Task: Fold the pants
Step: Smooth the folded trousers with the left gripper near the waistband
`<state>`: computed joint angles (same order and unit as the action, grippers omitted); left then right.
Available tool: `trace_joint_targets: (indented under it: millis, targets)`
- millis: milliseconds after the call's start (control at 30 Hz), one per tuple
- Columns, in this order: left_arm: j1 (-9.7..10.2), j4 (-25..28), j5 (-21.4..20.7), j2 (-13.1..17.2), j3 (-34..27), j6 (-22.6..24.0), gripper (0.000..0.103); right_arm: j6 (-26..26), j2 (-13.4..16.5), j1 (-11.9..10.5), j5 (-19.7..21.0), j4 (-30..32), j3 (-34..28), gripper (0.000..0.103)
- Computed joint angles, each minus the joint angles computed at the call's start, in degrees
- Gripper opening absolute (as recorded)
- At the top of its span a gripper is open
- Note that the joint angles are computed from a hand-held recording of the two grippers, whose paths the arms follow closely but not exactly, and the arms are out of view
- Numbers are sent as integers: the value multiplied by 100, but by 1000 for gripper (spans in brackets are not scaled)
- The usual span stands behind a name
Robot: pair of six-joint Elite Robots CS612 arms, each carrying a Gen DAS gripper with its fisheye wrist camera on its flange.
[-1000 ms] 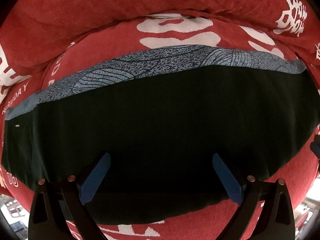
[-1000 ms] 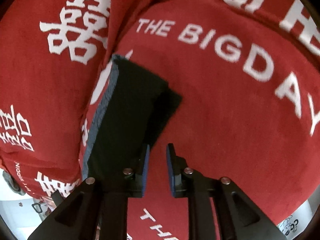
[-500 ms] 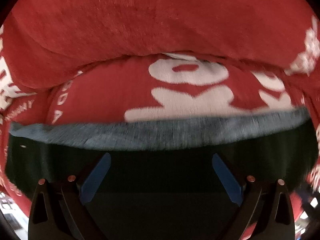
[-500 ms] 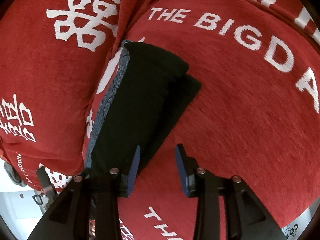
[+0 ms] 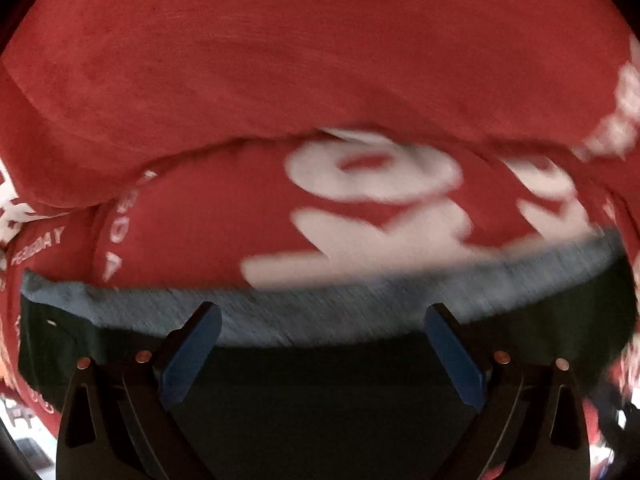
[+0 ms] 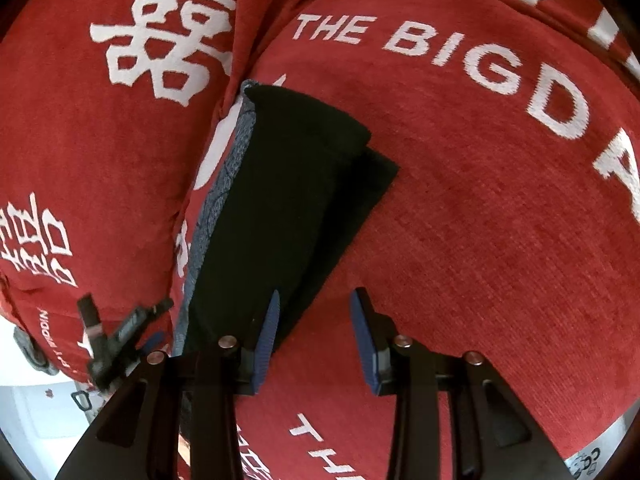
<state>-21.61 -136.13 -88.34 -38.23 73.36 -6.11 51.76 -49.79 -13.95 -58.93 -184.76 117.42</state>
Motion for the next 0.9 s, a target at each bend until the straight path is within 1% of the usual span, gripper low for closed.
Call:
trace_joint_targets:
  millis: [100,167,200,300,367,533,667,767,833,900]
  targets:
    - [-45,-172,-426,-189,360,124,102,60,1,10,-89,-147,12,41]
    - [-133,-208,-566,-281,557,105,102,47,11,8,-110,-233,12,41]
    - [-165,-116,-615,-282,587,98,102,44,15,6,-114,-252,11,41]
    - [-292,90,-553,-303,691,69,102,151,49,-14,-89,-348,30,41]
    - [-337,-105,-402,-317,803,60,102,341,93,-38,-46,-566,68,41]
    - [-330,-219,-367,-303,825,113,102,447,185,-62,-57,-945,112,41]
    - [-334,-295,-300,-303,854,109,102,808,327,-86,-134,-1502,131,41]
    - [-380,-423,-244,-295,932,41,102,984,397,-101,-141,-1702,112,41]
    - [-391,-447,-240,-303,967,17,102,908,351,-123,-113,-1573,108,41]
    - [-385,-460,-242,-308,983,26,102,742,162,-126,-415,-1249,171,41]
